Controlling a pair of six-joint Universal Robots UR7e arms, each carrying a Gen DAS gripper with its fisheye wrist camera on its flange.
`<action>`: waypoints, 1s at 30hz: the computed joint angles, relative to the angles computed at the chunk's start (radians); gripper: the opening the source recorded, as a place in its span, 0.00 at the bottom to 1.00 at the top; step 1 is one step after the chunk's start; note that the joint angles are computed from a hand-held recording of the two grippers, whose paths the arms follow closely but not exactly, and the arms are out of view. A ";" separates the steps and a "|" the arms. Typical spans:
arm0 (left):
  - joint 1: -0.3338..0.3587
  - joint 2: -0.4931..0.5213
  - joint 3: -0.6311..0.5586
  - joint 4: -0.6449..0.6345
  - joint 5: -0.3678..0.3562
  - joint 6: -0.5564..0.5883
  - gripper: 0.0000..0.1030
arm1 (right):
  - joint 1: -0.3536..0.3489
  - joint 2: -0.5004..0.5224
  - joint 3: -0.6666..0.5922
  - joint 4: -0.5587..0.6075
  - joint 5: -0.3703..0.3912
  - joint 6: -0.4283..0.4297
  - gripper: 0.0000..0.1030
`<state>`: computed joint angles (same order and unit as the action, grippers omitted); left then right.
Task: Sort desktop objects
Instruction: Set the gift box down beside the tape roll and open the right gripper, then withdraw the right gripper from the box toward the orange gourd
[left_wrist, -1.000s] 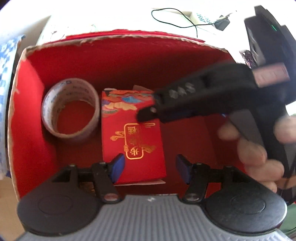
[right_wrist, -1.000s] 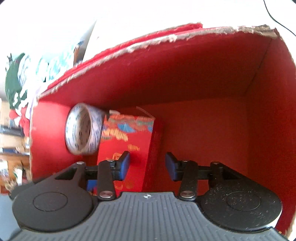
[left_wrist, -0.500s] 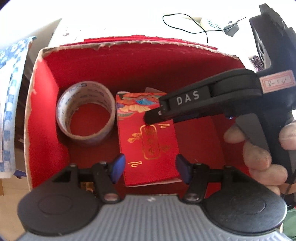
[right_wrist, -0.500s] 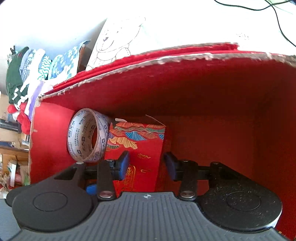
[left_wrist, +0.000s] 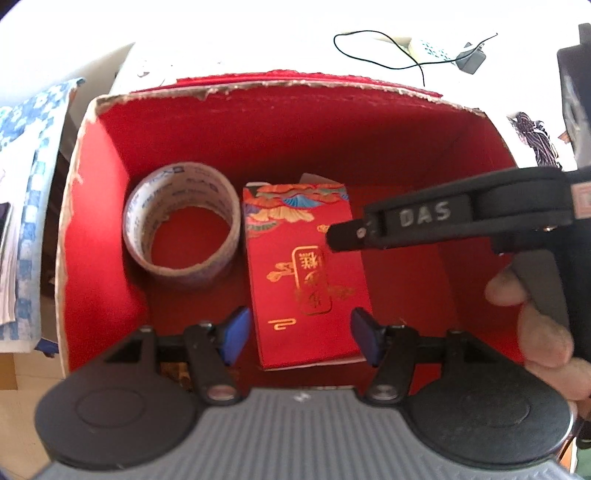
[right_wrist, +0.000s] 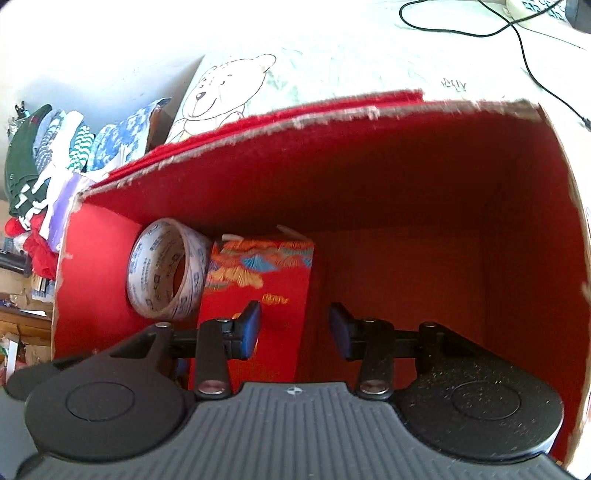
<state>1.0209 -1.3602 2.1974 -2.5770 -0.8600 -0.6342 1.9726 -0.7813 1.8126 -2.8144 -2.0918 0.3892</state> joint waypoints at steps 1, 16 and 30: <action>-0.004 -0.001 0.000 0.008 0.007 -0.007 0.60 | 0.003 -0.003 0.009 -0.015 -0.004 0.001 0.43; -0.155 -0.024 0.037 0.150 0.217 -0.182 0.67 | 0.039 -0.006 0.106 -0.328 -0.029 -0.046 0.43; -0.352 -0.184 0.131 0.498 0.304 -0.636 0.63 | 0.080 -0.081 0.303 -0.663 0.161 -0.172 0.43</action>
